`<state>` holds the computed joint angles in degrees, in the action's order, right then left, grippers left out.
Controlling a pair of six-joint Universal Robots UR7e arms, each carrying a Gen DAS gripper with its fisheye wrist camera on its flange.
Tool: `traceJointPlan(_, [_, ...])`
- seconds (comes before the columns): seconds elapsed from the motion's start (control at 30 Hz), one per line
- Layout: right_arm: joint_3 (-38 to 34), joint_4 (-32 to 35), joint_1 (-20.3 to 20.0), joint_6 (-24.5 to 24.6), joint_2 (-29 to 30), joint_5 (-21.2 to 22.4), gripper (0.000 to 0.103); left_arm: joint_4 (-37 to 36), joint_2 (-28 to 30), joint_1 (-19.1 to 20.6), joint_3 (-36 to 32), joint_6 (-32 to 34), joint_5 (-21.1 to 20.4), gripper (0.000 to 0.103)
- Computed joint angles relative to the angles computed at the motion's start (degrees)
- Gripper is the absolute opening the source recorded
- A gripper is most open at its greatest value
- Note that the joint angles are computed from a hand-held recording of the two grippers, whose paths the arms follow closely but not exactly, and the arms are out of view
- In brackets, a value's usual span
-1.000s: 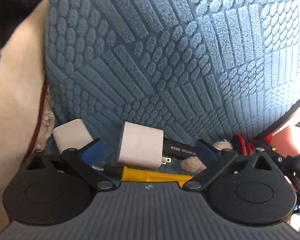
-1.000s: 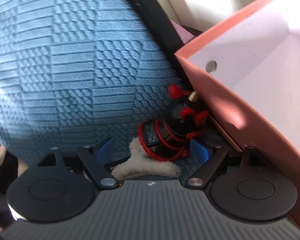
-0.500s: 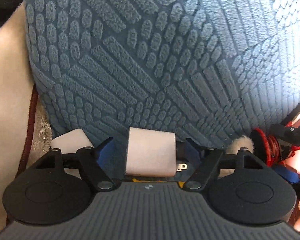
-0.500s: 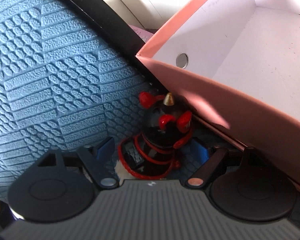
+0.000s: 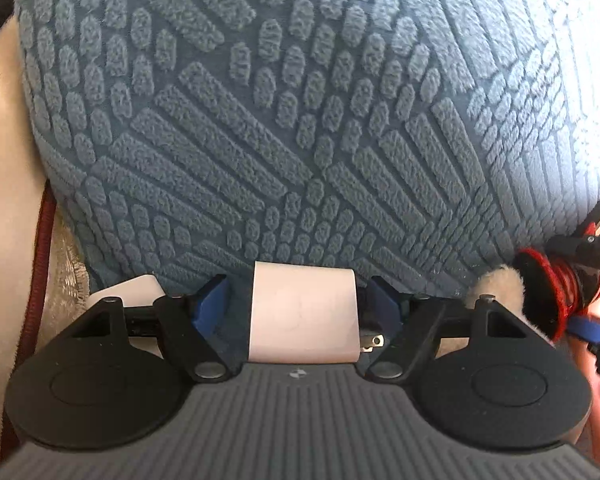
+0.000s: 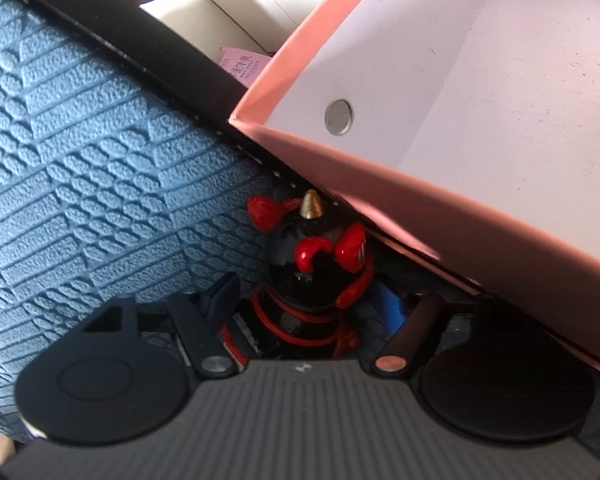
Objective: Organize rigid objects
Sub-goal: 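Grasp the white charger with the left tool while the right tool grasps the red toy figure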
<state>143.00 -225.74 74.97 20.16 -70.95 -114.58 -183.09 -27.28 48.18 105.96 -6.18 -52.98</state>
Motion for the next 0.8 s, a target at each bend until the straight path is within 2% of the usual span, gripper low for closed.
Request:
traceJointPlan(0.1, [0.1, 2.3, -1.7, -0.6, -1.8, 2.6, 0.060, 0.1, 0.7, -1.3, 0.0, -1.0, 0.4, 0.070])
traceJointPlan(0.17, [0.2, 4.5, -1.6, -1.3, -3.5, 2.3, 0.055, -0.2, 0.9, -1.1, -0.2, -0.4, 0.0, 0.065])
traceJointPlan(0.27, [0.3, 8.1, -0.6, -3.7, -6.1, 1.7, 0.055, 0.7, 0.3, -0.5, -0.5, -1.5, -0.3, 0.059])
traceJointPlan(0.4, [0.5, 7.8, 0.5, -7.9, -6.6, 1.1, 0.055, 1.9, 0.3, -1.1, -0.7, -1.7, 0.6, 0.059])
traceJointPlan(0.53, [1.6, 6.4, 0.6, -13.2, -7.6, 2.7, 0.055, 3.4, -0.3, -1.7, -0.6, -3.5, 0.8, 0.058])
traceJointPlan(0.63, [3.5, 7.2, -1.0, -16.4, -10.3, 6.0, 0.054, 4.3, -0.9, -2.2, -0.8, -5.3, 1.2, 0.056])
traceJointPlan(0.8, [6.0, 8.5, -1.4, -20.1, -14.5, 9.2, 0.054, 3.2, -2.3, -3.2, 0.0, -8.1, 0.8, 0.056])
